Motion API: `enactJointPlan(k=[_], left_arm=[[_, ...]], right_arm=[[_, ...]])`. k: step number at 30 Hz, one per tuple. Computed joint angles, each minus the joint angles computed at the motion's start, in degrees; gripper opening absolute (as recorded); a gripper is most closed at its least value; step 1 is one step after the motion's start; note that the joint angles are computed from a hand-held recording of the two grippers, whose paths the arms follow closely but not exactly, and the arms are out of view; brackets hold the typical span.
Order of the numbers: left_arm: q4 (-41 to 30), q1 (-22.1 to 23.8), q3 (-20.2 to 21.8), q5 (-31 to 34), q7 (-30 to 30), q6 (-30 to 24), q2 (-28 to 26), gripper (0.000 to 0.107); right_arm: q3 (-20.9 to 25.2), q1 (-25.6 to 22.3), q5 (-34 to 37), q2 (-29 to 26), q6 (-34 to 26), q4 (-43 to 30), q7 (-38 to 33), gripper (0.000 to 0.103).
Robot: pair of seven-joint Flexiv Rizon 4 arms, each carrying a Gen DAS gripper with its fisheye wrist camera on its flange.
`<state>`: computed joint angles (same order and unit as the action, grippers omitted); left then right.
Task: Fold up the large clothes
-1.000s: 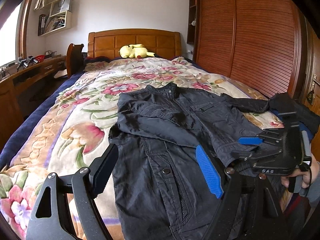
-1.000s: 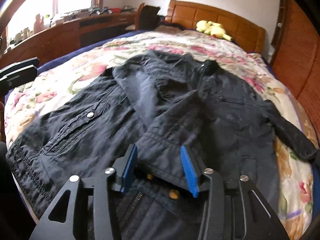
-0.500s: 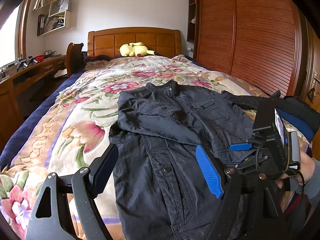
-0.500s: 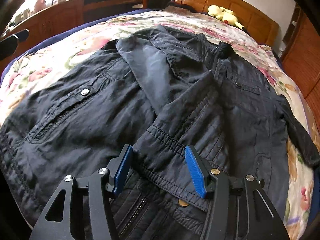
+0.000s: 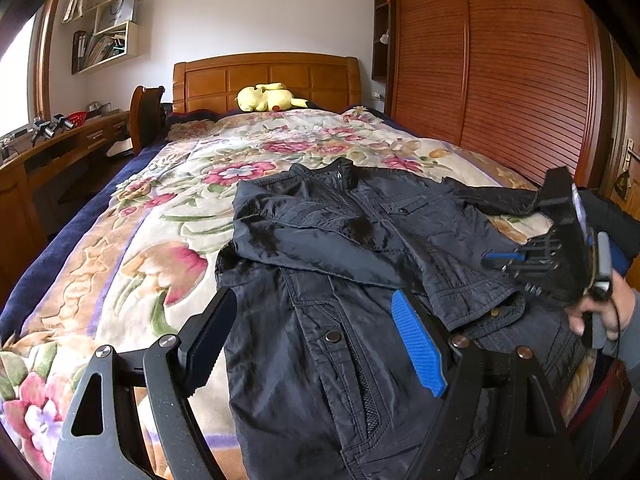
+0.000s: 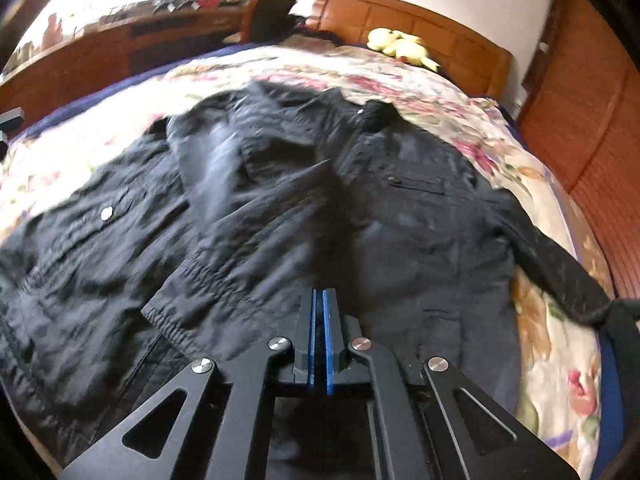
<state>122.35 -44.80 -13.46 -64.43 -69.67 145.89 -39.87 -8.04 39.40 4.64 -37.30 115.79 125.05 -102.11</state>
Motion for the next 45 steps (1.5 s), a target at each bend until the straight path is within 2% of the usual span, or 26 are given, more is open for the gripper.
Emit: enactJointPlan(k=[3,4,5,6,7,10,12,16,17,18,21,22,23,24,28,32,34,37,39,40,41,44,45], left_arm=[[-0.03,-0.05,0.04,-0.01,0.07,0.04,-0.04,0.081],[0.06,-0.07,0.04,0.05,0.00,0.11,-0.07,0.081],[0.05,-0.09,0.02,0.04,0.01,0.12,-0.10,0.081],[-0.02,-0.09,-0.01,-0.07,0.11,0.03,-0.09,0.081],[-0.13,-0.13,-0.03,-0.28,0.29,-0.03,-0.07,0.081],[-0.25,-0.16,-0.19,-0.74,0.80,-0.53,-0.04,0.081],[-0.57,-0.17,-0.21,-1.28,1.53,-0.97,-0.09,0.081],[-0.40,-0.11,-0.32,-1.62,1.64,-1.60,0.09,0.081],[-0.34,-0.19,-0.30,-1.69,1.74,-1.66,0.14,0.081],[-0.40,-0.25,-0.28,-1.73,1.93,-1.72,0.14,0.081],[-0.80,-0.36,-0.26,-2.04,2.85,-2.11,0.03,0.081],[-0.91,-0.39,-0.28,-2.07,3.13,-2.25,-0.01,0.081],[-1.08,-0.49,-0.30,-2.26,3.53,-2.38,-0.07,0.081],[-1.42,-0.54,-0.31,-2.51,4.13,-2.59,-0.15,0.081],[-2.43,-1.13,-0.53,-3.75,6.44,-2.57,-0.66,0.081],[-3.46,-1.05,-1.01,-4.09,7.93,-3.40,-1.06,0.081],[-4.23,-1.29,-1.16,-4.70,8.86,-3.50,-1.38,0.081],[-4.88,-1.07,-1.38,-3.55,8.72,-3.99,-1.66,0.081],[-5.23,-0.70,-1.35,-1.95,7.86,-4.87,-1.91,0.081],[-5.62,-0.62,-1.34,-1.43,7.60,-5.53,-2.10,0.081],[-5.84,-0.31,-1.35,-0.31,6.84,-6.40,-2.26,0.081],[-7.37,-0.62,-0.62,0.85,6.70,-8.86,-2.94,0.081],[-8.29,-1.07,-0.24,0.46,7.52,-9.48,-3.28,0.081]], right_arm=[[6.72,-7.09,-4.43,1.55,1.97,1.43,0.90,0.004],[8.49,-8.79,-5.97,1.77,2.43,1.84,1.14,0.013],[9.30,-9.10,-6.72,1.93,2.89,2.27,1.10,0.025],[9.70,-9.02,-7.14,1.97,3.45,2.69,0.91,0.032],[10.86,-9.83,-8.38,1.77,4.14,3.15,0.76,0.043],[14.18,-12.80,-14.12,0.91,2.90,3.42,1.57,0.052],[12.75,-9.86,-12.96,-0.32,2.40,2.75,0.74,0.055],[11.65,-8.14,-13.95,-3.16,-3.44,-0.90,2.59,0.056],[10.54,-6.56,-12.02,-3.76,-5.37,-1.95,1.44,0.056],[9.79,-6.57,-13.82,-4.10,-4.88,-1.82,2.73,0.056],[11.39,-9.44,-15.53,-3.87,-5.15,-2.26,3.40,0.029],[11.77,-10.51,-16.11,-3.47,-5.18,-2.00,3.47,0.015],[11.04,-10.26,-15.73,-3.20,-4.41,-1.82,3.49,0.009],[10.60,-10.11,-15.05,-2.56,-3.36,-1.11,3.63,0.008],[9.59,-12.34,-12.24,-1.58,1.77,-0.71,4.61,0.008],[4.89,-11.65,-5.11,-1.23,4.49,-1.67,5.68,0.008],[4.59,-13.27,-5.17,-1.36,4.70,-2.05,5.32,0.016],[1.15,-11.00,-1.43,-2.08,4.48,-2.75,4.38,0.020],[0.56,-10.82,-0.52,-2.79,4.20,-3.57,4.22,0.022],[-0.08,-10.10,0.50,-3.11,4.33,-3.83,4.21,0.028],[0.42,-10.03,2.02,-3.43,3.85,-4.78,3.47,0.032],[4.98,-16.18,-4.57,-4.57,6.10,-5.22,6.31,0.039],[5.96,-16.88,-4.91,-4.72,5.99,-5.53,5.77,0.039]])
